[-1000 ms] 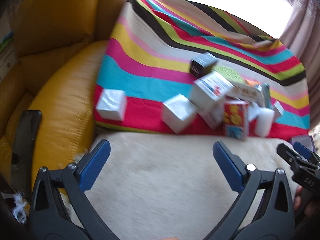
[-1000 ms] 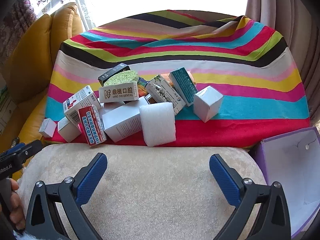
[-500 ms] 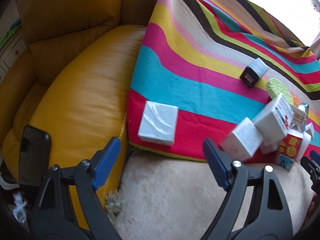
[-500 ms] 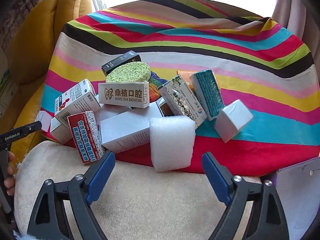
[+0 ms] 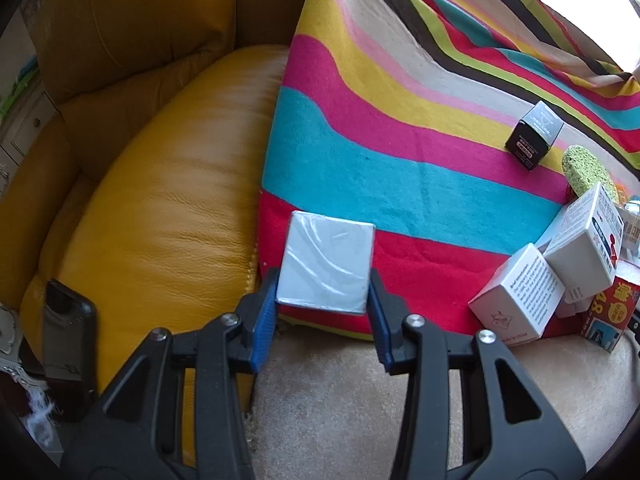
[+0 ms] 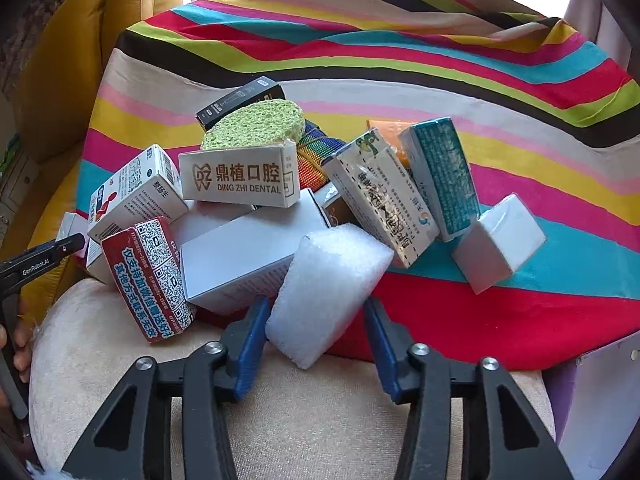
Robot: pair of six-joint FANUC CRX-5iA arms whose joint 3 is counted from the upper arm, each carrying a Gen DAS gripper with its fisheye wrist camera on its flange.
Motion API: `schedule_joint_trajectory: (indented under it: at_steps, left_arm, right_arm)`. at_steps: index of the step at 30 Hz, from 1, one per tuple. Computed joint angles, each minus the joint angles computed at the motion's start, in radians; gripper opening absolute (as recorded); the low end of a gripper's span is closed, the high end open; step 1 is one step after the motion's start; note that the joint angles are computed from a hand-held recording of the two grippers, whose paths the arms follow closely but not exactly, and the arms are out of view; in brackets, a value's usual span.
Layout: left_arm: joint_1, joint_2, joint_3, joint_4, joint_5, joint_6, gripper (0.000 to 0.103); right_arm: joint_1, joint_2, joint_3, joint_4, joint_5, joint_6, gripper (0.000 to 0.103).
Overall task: Organize objects
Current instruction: 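Carry the foam block with right tool while left tool carries the white box toward the purple box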
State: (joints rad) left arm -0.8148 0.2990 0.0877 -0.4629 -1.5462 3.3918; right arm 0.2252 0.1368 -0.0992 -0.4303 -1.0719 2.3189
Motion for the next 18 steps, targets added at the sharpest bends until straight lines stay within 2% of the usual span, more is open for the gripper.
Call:
schedule_joint_trajectory:
  at_steps: [3, 8, 18]
  left_arm:
    - [-0.024, 0.049, 0.084, -0.029, -0.104, -0.024, 0.046]
    - [-0.058, 0.131, 0.215, -0.067, -0.23, -0.059, 0.046]
    - [-0.1, 0.228, 0.396, -0.105, -0.321, -0.122, 0.045]
  right_arm:
    - [-0.01, -0.01, -0.007, -0.015, 0.001, 0.019, 0.043]
    - [-0.032, -0.015, -0.006, -0.05, -0.011, 0.038, 0.039]
    - [-0.127, -0.06, -0.001, -0.185, -0.049, 0.134, 0.037]
